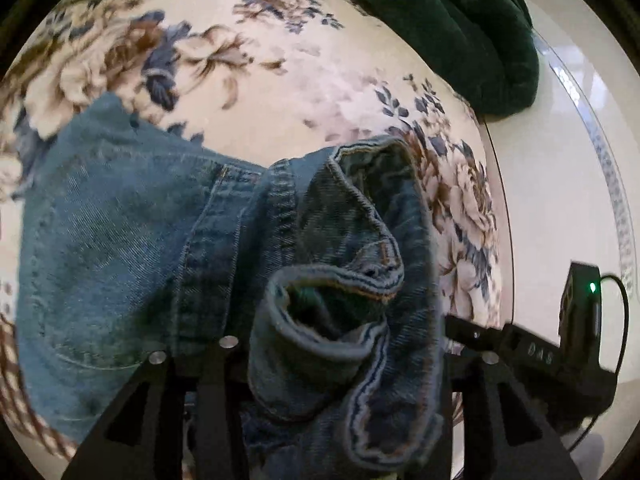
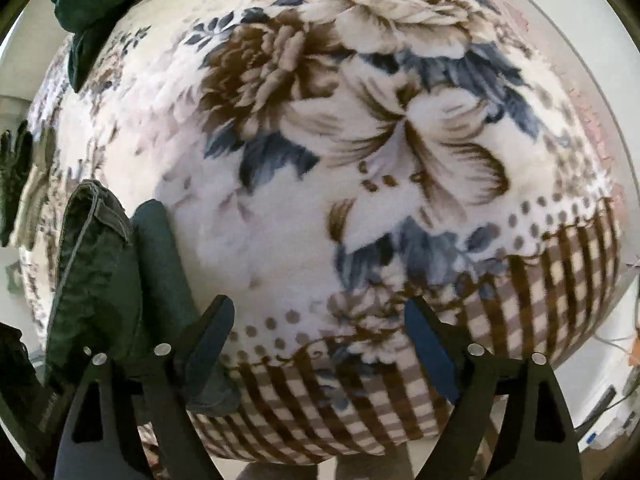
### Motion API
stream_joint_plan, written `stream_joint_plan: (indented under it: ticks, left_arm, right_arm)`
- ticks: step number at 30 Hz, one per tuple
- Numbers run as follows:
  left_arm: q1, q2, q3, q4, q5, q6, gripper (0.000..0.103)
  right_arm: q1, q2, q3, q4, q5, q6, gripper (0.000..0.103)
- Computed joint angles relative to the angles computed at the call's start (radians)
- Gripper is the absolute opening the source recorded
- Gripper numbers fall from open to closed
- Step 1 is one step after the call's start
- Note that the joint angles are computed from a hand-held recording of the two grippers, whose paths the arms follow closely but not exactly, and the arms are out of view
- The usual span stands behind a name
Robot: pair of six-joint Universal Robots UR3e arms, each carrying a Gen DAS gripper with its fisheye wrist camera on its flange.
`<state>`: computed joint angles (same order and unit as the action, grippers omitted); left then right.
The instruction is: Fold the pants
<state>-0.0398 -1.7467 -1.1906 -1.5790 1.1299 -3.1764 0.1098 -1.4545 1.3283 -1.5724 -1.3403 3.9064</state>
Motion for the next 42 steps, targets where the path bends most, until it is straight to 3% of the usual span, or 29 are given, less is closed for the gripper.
stream_joint_plan:
  ticks: [4, 10, 15, 18, 19, 20, 21, 23, 29, 35, 36, 37, 38, 40, 42]
  left_arm:
    - [0.019, -0.009, 0.101, -0.083, -0.036, 0.029, 0.078]
    - [0.146, 0.027, 0.175, -0.050, -0.024, 0.010, 0.092]
    - [0.280, -0.011, 0.165, -0.010, 0.129, 0.061, 0.096]
    - [0.337, -0.061, 0.159, -0.015, 0.213, 0.105, 0.095]
    - [0.355, -0.070, 0.156, -0.023, 0.228, 0.125, 0.095]
    - [0.372, -0.077, 0.147, -0.024, 0.239, 0.145, 0.095]
    - [0.380, -0.082, 0.144, -0.023, 0.248, 0.152, 0.095]
    - [0.398, -0.094, 0.157, -0.043, 0.234, 0.172, 0.095]
    - [0.400, -0.191, 0.307, -0.129, 0.121, 0.157, 0.095]
    - [0.312, -0.440, 0.510, -0.224, 0.037, 0.098, 0.095]
    - [0.299, -0.473, 0.516, -0.211, 0.039, 0.086, 0.094]
    - [0.298, -0.483, 0.480, -0.169, 0.014, 0.093, 0.076]
    - [0.303, -0.485, 0.433, -0.118, -0.021, 0.111, 0.039]
    - [0.307, -0.508, 0.418, -0.084, -0.024, 0.095, 0.031]
    - [0.326, -0.542, 0.449, -0.110, -0.060, 0.073, 0.031]
  right_arm:
    - [-0.016, -0.006, 0.012, -0.035, 0.030, 0.001, 0.097]
    - [-0.044, 0.019, 0.051, -0.204, 0.138, 0.008, 0.097]
    - [-0.026, 0.173, 0.097, -0.457, 0.329, -0.024, 0.097]
    - [0.003, 0.283, 0.087, -0.514, 0.388, 0.007, 0.095]
    - [0.017, 0.302, 0.126, -0.626, 0.406, 0.045, 0.085]
    - [0.037, 0.309, 0.123, -0.676, 0.380, 0.069, 0.057]
    - [0.068, 0.311, 0.079, -0.654, 0.314, 0.070, 0.042]
    - [0.107, 0.302, 0.014, -0.604, 0.232, 0.065, 0.025]
    - [0.129, 0.171, -0.096, -0.413, 0.061, 0.055, 0.020]
    - [0.040, 0.142, -0.007, -0.324, 0.089, -0.024, 0.020]
    - [0.038, 0.147, 0.003, -0.327, 0.088, -0.033, 0.020]
    - [0.041, 0.159, 0.002, -0.328, 0.081, -0.031, 0.020]
    - [0.043, 0.169, 0.002, -0.332, 0.076, -0.027, 0.020]
    - [0.051, 0.169, 0.005, -0.307, 0.024, -0.014, 0.017]
    - [0.015, 0.127, 0.110, -0.361, 0.065, -0.001, 0.017]
